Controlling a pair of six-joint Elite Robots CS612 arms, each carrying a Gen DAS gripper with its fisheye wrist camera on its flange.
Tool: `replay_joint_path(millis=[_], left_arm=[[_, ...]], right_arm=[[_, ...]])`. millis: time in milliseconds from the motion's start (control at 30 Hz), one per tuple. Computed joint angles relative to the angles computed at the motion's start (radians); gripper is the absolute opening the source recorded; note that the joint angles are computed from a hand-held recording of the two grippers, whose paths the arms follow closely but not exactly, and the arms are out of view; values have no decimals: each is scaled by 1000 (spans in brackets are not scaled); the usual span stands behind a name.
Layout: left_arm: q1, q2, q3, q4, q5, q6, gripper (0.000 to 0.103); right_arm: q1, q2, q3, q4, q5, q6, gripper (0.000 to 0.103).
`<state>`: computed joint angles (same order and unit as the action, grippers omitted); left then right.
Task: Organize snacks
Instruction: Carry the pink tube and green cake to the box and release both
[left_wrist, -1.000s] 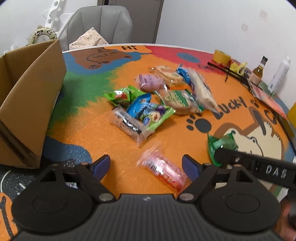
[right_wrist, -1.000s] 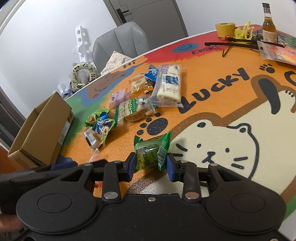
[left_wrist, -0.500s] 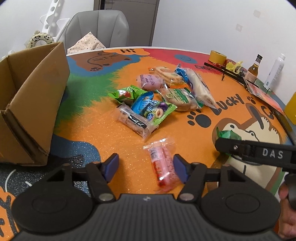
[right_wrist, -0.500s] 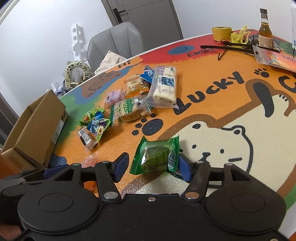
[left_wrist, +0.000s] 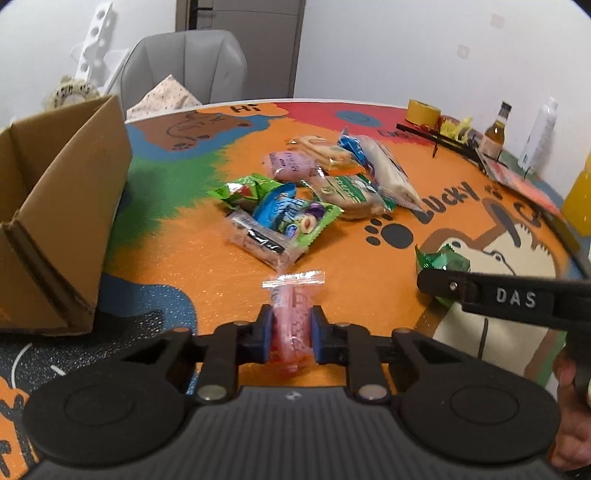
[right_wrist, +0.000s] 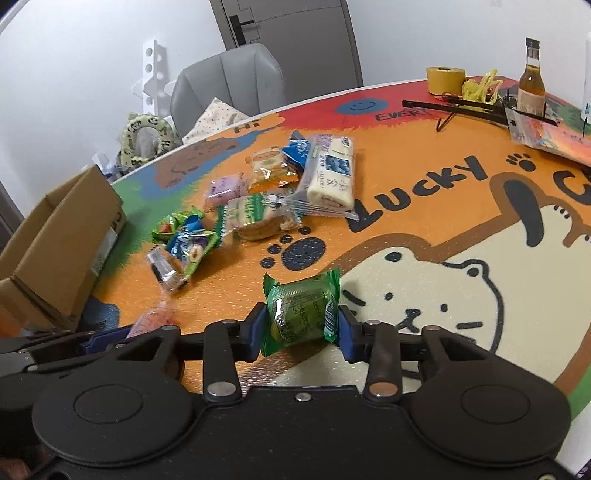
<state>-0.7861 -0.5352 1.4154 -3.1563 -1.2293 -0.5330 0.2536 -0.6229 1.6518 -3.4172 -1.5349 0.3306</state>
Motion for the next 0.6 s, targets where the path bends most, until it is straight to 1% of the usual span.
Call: replay_joint_path(millis=[67, 200, 333, 600], left_arm=[[0, -4, 9, -13, 13, -5, 19], [7, -15, 25, -40, 2, -11, 18], [9, -30, 44, -77, 21, -10, 18], [13, -57, 77, -135, 50, -2, 18]], right_arm=[[3, 0, 0, -14, 2, -6, 38], [10, -1, -5, -37, 12, -14, 38], [14, -1, -12, -63, 29, -6, 37], [25, -1, -30, -92, 35, -7, 37]])
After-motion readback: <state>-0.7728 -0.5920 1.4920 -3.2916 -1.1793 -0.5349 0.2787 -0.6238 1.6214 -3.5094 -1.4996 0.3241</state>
